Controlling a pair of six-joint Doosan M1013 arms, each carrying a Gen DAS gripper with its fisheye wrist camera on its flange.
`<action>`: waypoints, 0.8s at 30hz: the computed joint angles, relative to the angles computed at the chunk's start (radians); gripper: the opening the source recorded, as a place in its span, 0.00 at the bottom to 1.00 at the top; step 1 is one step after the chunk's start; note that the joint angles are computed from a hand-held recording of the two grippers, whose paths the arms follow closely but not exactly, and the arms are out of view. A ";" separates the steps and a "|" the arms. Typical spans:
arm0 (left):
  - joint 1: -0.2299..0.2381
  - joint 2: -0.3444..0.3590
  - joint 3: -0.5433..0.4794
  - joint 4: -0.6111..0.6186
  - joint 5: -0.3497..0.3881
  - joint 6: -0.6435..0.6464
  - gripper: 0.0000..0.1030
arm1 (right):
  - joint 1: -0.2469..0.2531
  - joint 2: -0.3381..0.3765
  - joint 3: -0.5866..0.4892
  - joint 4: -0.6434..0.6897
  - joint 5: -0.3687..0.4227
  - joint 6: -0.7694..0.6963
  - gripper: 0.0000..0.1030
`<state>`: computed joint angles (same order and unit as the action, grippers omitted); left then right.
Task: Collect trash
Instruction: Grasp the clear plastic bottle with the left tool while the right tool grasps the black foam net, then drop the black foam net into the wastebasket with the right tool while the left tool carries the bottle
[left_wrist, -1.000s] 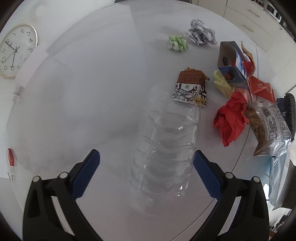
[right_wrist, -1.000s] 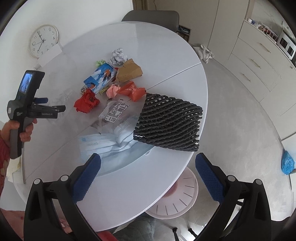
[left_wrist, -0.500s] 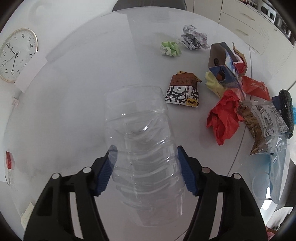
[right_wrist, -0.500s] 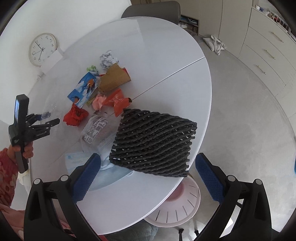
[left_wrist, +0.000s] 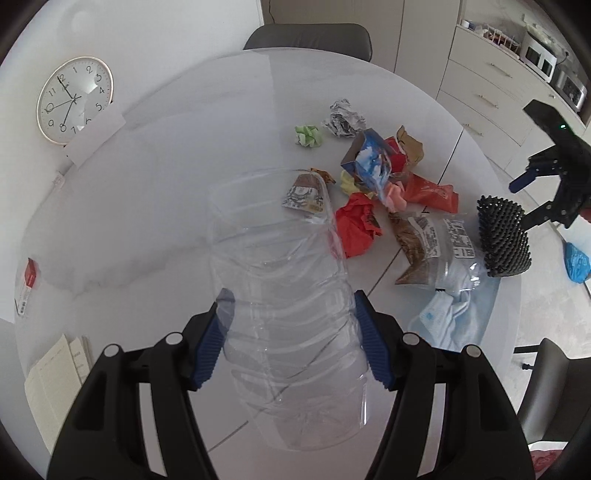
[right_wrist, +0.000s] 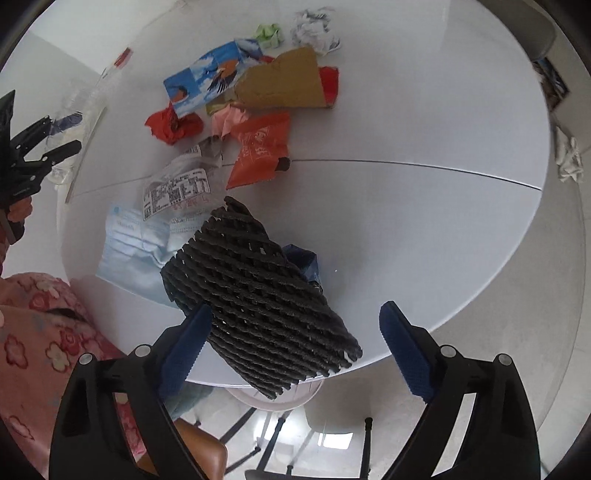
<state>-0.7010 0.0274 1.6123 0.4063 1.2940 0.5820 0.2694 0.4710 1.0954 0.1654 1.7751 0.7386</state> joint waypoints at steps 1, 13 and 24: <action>-0.009 0.001 -0.008 0.004 0.013 -0.022 0.62 | 0.002 0.018 -0.015 0.003 0.036 -0.022 0.89; -0.129 0.030 -0.075 0.061 0.182 -0.210 0.62 | -0.008 0.081 -0.066 0.071 0.222 -0.074 0.16; -0.164 0.052 -0.125 0.124 0.200 -0.190 0.62 | -0.086 -0.120 0.102 0.294 -0.050 0.033 0.13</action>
